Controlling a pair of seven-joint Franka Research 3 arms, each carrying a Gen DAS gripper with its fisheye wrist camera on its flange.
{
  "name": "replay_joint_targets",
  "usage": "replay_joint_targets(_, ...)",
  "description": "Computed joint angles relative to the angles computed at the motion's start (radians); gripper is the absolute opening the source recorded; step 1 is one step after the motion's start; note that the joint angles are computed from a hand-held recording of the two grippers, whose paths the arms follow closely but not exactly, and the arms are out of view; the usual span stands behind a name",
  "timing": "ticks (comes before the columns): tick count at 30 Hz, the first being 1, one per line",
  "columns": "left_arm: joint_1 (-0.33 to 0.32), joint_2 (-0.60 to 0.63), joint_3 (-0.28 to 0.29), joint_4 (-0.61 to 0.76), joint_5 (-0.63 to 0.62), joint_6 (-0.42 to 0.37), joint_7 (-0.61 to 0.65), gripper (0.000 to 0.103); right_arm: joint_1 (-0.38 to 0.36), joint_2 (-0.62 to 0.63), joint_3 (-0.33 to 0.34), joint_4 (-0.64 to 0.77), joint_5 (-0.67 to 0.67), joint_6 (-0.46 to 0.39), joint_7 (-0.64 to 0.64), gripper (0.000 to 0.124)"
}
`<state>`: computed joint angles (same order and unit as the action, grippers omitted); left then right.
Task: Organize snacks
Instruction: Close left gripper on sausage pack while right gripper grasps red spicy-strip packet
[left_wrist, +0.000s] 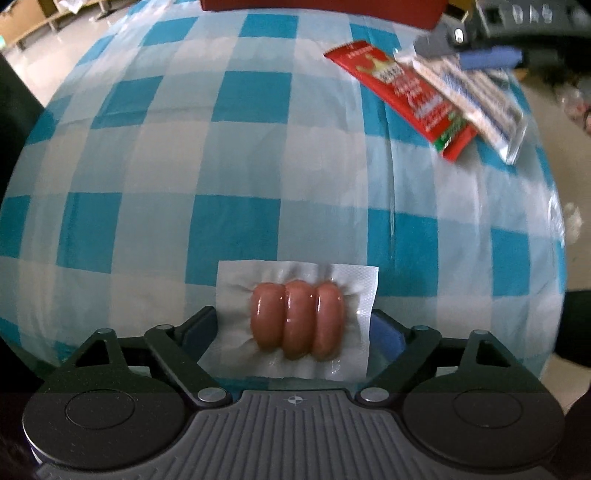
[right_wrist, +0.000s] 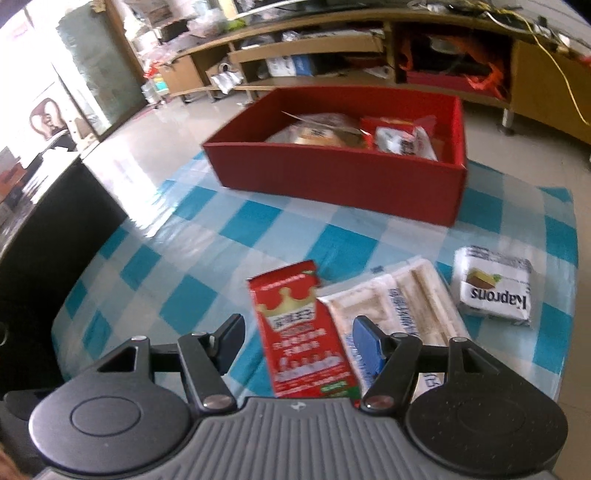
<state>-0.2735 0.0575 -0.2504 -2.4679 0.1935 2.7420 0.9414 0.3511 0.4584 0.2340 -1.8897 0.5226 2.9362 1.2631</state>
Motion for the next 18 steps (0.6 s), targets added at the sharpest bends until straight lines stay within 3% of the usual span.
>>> replay_joint_targets(6, 0.009, -0.015, 0.005, -0.004, -0.033, 0.059, 0.016, 0.088, 0.035, 0.048, -0.042, 0.059, -0.063, -0.06, 0.042, 0.064)
replay_joint_targets(11, 0.022, -0.004, 0.012, 0.027, -0.037, 0.072, 0.029, 0.087, 0.07, 0.083, -0.064, 0.095, -0.13, -0.056, 0.047, 0.078)
replay_joint_targets(18, 0.034, 0.057, 0.016, 0.08, -0.034, 0.071, 0.02, 0.088, 0.063, 0.113, -0.036, 0.125, -0.148, -0.034, 0.023, 0.082)
